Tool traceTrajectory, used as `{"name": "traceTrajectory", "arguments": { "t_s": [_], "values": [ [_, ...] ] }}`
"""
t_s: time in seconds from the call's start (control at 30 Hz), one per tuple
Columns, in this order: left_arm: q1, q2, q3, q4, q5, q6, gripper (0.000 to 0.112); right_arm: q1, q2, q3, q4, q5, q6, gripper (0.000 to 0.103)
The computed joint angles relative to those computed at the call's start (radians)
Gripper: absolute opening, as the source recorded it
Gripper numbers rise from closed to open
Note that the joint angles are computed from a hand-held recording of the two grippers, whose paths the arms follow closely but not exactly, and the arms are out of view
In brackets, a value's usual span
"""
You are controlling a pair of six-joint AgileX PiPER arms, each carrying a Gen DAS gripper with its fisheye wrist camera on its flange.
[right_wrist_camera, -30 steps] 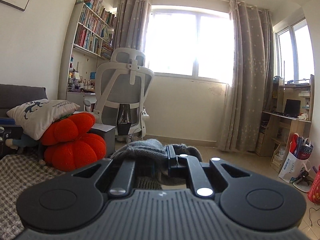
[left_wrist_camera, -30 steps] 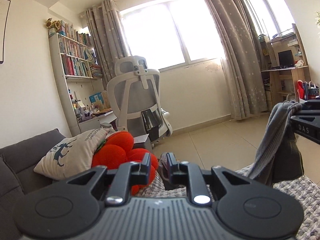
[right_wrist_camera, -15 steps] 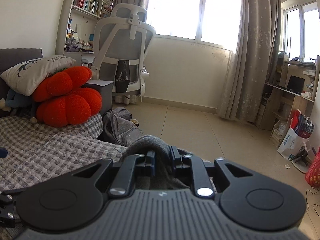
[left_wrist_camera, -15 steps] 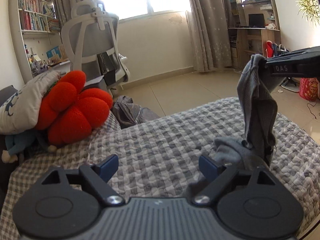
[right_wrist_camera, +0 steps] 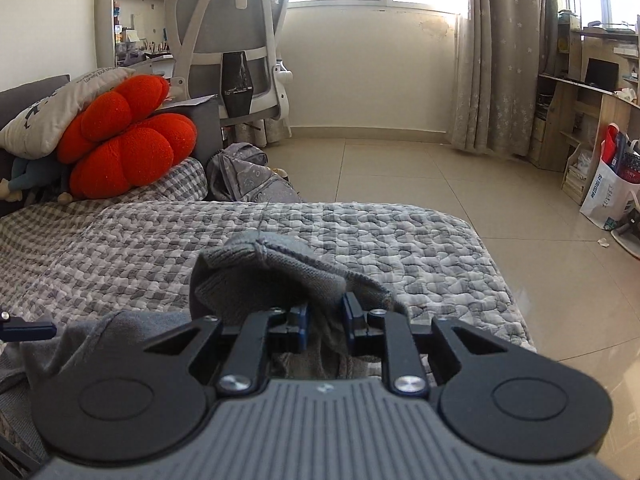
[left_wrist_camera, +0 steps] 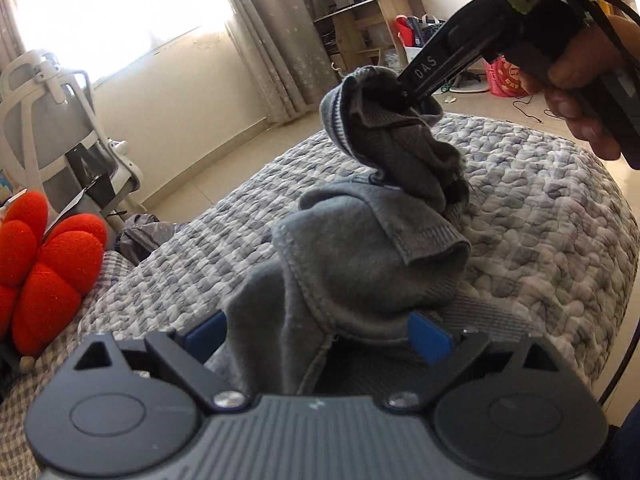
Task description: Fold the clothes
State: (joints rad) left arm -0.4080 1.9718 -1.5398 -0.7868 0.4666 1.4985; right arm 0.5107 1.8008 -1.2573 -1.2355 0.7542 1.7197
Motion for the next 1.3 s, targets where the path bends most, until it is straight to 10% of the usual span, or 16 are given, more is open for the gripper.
{"name": "traceTrajectory", "arguments": {
  "t_s": [0.1,0.2,0.37,0.47,0.77,0.93,1.0,1.17,1.3],
  "values": [
    [0.002,0.066,-0.134,0.175,0.122,-0.211,0.041,-0.009,-0.012,0.065,-0.003,-0.058,0.049,0.058],
    [0.049,0.096,-0.233,0.137,0.256,-0.275,0.013,-0.017,-0.006,0.12,-0.065,-0.135,0.142,0.06],
    [0.113,0.111,-0.332,0.049,0.35,-0.349,0.008,-0.062,-0.02,0.168,-0.146,-0.248,0.284,0.054],
    [0.177,0.113,-0.415,-0.061,0.426,-0.401,0.007,-0.019,-0.069,0.175,-0.172,-0.132,0.268,0.005],
    [0.278,0.055,-0.564,-0.206,0.505,-0.479,0.007,0.061,-0.228,0.151,-0.239,0.062,0.183,0.003],
    [0.294,0.024,-0.503,-0.167,0.446,-0.495,0.008,0.018,-0.147,0.061,-0.024,-0.062,-0.051,0.025],
    [0.301,0.043,-0.486,-0.107,0.402,-0.536,0.008,0.003,-0.109,0.067,0.019,-0.08,-0.027,0.057],
    [0.345,0.231,-0.64,0.06,0.502,-0.735,0.013,-0.07,-0.061,0.11,0.114,-0.204,0.06,0.064],
    [0.395,0.31,-0.709,0.021,0.589,-0.759,0.044,-0.11,-0.069,0.146,0.065,-0.23,0.15,0.07]
  ]
}}
